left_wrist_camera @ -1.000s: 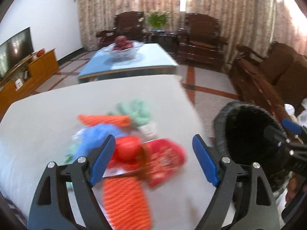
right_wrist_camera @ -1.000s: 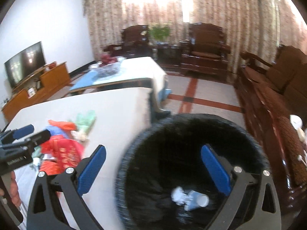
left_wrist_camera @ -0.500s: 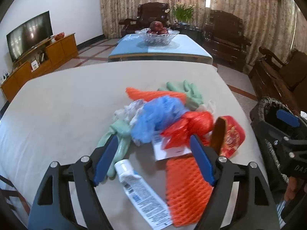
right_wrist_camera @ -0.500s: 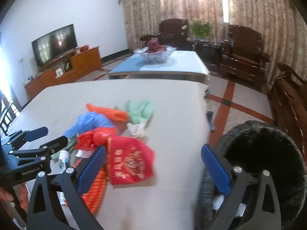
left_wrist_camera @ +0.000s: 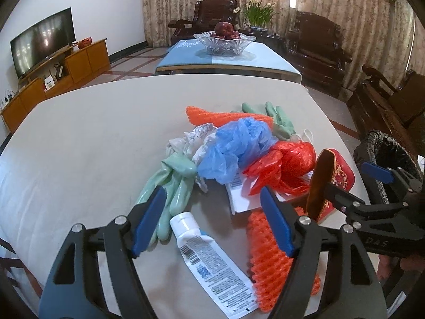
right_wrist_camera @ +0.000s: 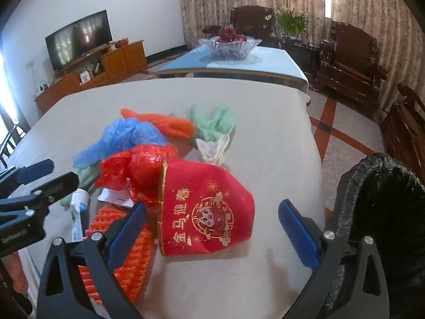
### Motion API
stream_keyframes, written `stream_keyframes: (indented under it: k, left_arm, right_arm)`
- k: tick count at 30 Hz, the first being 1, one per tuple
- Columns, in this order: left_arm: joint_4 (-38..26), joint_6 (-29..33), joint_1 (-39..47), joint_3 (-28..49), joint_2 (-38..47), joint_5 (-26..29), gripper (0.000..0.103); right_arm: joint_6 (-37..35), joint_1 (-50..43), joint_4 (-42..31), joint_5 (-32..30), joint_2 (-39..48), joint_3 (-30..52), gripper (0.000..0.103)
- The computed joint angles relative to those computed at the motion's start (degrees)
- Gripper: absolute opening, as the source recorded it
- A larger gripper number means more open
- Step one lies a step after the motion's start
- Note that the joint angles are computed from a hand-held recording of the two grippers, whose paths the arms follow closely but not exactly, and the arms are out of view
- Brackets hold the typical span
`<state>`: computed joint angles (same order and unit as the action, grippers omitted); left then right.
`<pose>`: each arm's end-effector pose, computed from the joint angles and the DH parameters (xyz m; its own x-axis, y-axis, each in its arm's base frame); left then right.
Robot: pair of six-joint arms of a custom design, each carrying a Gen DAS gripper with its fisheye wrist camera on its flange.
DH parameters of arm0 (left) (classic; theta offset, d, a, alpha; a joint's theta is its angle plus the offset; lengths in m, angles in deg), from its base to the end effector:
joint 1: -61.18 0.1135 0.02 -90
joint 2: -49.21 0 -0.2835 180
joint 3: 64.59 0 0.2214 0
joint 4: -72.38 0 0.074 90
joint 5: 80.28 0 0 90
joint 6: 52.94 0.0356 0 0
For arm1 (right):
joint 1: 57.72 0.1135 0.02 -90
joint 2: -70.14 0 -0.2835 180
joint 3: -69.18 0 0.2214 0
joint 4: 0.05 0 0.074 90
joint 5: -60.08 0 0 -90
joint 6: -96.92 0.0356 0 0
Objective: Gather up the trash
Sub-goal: 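Move the right tool to the red printed paper bag and grasp it, then grasp the red plastic bag with the left tool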
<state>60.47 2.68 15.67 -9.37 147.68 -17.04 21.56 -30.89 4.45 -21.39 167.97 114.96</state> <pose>0.2101 -0.1910 0.1554 -0.7326 0.0263 -0.6802 0.0521 0.9985 -0.0176 0.2420 0.1165 0.1392 -0.7273 -0.0878 -0.6807 -0.1790 0.9817 0.0647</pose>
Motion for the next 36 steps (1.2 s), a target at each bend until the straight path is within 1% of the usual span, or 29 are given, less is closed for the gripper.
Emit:
stream_keyframes:
  k: [5,6,7,8,10,16,20,28,36]
  left_arm:
    - [0.77,0.65,0.59,-0.21,0.58,0.30,0.072]
    - [0.71,0.77,0.61,-0.03,0.73,0.31,0.072]
    - [0.72,0.70,0.52,0.00,0.80,0.26,0.072]
    - [0.56,0.61,0.46,0.19,0.85,0.23,0.072]
    - [0.54,0.66,0.47,0.42,1.03,0.33,0.072]
    - [-0.33,0.45,-0.75,2.46,2.12,0.09,0.072]
    - [-0.60,0.53,-1.63,4.23,3.04,0.06,0.072]
    - [-0.16,1.19,-3.07,8.07,5.93,0.61,0.071]
    - [-1.14,1.07,-4.37,15.62,12.08,1.01,0.063]
  right_arm:
    - [-0.23,-0.98,0.86,-1.73,2.82,0.65,0.097]
    - [-0.16,-1.08,1.11,-2.05,3.17,0.67,0.094]
    - [-0.22,-1.42,1.15,-2.72,3.50,0.72,0.088]
    - [-0.30,-1.77,1.02,-3.53,3.81,0.86,0.085]
    - [-0.52,-3.08,0.47,-6.37,4.05,1.04,0.074]
    - [-0.93,-3.94,0.68,-7.90,2.29,0.03,0.065]
    - [-0.95,-5.38,0.13,-8.37,0.09,-0.82,0.063]
    - [-3.35,-8.91,-1.89,-7.13,-4.53,-1.10,0.064]
    - [-6.03,-14.10,-3.03,-8.96,-5.67,-0.67,0.064]
